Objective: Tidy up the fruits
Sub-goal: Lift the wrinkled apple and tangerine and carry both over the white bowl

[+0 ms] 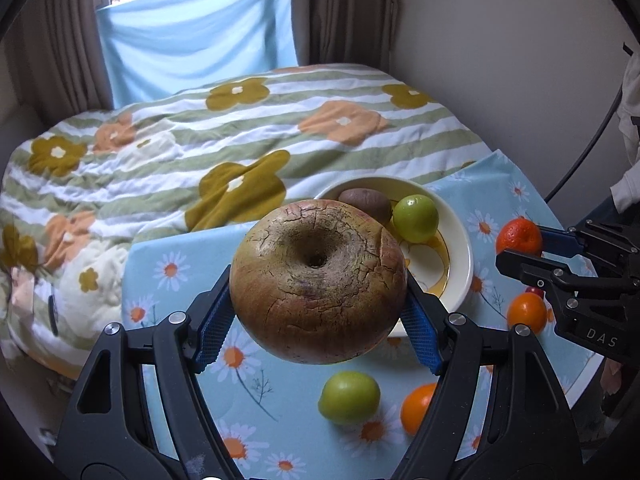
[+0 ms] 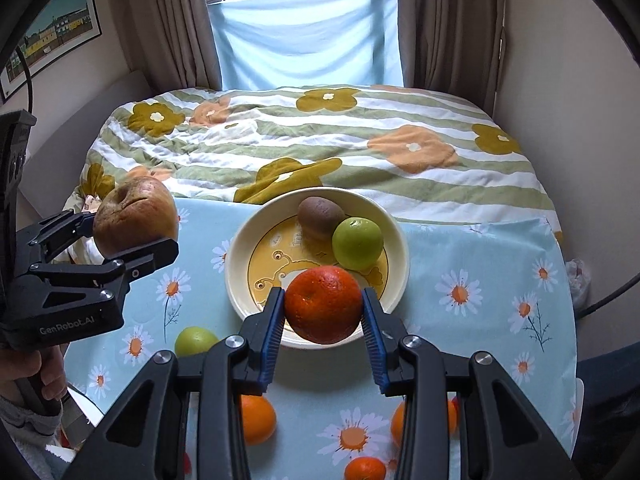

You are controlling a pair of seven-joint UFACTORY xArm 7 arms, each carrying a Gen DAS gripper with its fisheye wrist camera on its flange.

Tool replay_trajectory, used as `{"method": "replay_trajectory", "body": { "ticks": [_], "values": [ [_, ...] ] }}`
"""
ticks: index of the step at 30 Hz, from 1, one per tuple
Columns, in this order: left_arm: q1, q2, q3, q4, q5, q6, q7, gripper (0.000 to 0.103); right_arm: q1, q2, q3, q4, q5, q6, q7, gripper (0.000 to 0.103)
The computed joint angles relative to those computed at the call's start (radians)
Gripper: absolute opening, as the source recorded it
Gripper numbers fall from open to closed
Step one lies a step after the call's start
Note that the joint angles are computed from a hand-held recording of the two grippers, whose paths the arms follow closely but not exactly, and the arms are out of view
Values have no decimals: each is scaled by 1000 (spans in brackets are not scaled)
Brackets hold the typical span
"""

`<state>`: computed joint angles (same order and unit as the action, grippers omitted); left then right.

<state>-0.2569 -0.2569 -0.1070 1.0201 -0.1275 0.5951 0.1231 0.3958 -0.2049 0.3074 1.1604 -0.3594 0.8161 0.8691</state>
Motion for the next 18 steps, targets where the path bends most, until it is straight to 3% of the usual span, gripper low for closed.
{"method": "replay_trajectory", "body": {
  "ticks": [10,18],
  "values": [
    [-6,226,-42,131,133,-28,-144,80,-33,26,-80,-53,129,-105,-205,35],
    [-39,342,-37,203,230,-11,-193,80,-53,37,-102,-88,215,-137,-289,35]
  ]
}}
